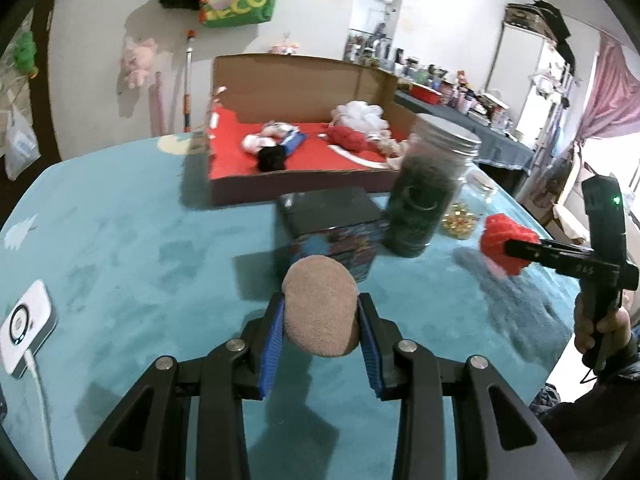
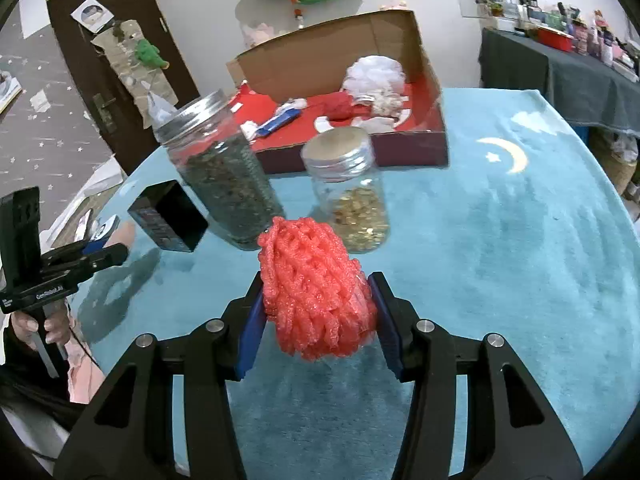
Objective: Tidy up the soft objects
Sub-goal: 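Carry the beige pad in the left tool while the right tool carries the red mesh net toward the box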
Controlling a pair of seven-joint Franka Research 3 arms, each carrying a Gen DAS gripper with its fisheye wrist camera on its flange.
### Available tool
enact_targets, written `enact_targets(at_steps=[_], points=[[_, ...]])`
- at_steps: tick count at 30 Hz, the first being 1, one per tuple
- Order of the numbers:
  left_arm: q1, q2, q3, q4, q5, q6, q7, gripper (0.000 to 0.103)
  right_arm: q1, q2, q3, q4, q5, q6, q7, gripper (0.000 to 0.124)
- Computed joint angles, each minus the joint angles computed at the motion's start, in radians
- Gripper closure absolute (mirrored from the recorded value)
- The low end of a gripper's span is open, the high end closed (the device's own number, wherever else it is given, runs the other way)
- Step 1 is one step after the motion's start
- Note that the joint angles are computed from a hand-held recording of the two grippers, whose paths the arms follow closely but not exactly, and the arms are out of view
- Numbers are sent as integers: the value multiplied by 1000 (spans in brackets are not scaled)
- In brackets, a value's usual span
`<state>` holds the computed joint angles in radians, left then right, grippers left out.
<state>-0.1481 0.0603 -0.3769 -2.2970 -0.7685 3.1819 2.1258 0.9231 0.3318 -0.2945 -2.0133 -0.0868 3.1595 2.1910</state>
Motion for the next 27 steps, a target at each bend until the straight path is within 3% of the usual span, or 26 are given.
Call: enact_targets(at_steps=[5,10,17,21,27], points=[[-6,-15,41,-31,63,3,-79,66,30,-10,-49,-14,-24,-11,35,76],[-3,-13,81,-50,190,0,-203,66,16,-15,-50,-18,-56,-27,68,76],[62,13,51,-31,202,7,-209,66,27,-24,-92,-25,-157,-46,165,76],[107,40,28,-4,262,7,-235,66,14,-29,-100,-28,-217,-55,224,76],[288,95,-147,55,258,18,-108,66,-33,-28,-87,-9,-306,-65,281,76]])
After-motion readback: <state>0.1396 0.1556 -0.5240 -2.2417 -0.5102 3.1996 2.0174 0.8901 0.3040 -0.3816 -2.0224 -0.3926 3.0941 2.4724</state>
